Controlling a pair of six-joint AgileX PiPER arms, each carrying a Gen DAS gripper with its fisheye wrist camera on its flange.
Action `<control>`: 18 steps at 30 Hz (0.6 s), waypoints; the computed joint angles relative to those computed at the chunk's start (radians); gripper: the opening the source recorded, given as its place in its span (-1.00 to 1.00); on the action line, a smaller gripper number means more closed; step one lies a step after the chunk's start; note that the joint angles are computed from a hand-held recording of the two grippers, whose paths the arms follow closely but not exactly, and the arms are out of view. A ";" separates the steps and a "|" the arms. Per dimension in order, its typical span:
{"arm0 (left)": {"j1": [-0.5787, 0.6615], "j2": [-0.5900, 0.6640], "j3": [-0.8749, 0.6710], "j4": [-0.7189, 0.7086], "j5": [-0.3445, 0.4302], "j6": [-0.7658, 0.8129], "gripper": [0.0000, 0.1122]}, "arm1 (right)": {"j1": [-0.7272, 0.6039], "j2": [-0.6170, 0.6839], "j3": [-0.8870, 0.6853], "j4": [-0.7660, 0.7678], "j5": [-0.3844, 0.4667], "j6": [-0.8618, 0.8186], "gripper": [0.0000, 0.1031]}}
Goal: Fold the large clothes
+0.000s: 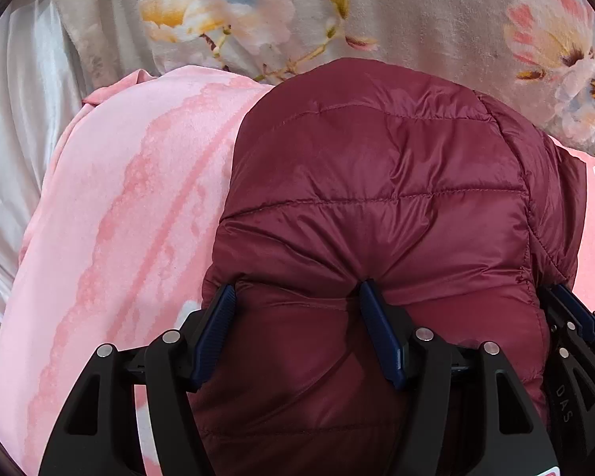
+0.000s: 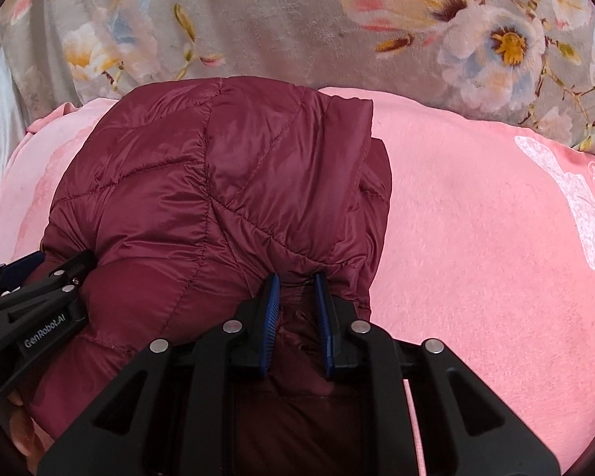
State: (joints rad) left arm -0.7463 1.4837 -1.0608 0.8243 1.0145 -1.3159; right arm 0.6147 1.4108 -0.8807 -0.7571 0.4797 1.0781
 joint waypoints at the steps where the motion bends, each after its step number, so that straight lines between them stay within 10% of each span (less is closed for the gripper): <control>1: -0.003 0.003 0.005 0.011 -0.001 -0.013 0.12 | 0.000 0.001 -0.001 -0.001 0.001 0.000 -0.67; 18: -0.065 -0.009 0.023 0.079 0.042 -0.070 0.12 | -0.011 -0.057 0.004 0.137 0.020 -0.122 -0.65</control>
State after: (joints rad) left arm -0.8108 1.4751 -1.0374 0.9029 1.0561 -1.3854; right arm 0.6032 1.3538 -0.8763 -0.6205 0.4999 0.9560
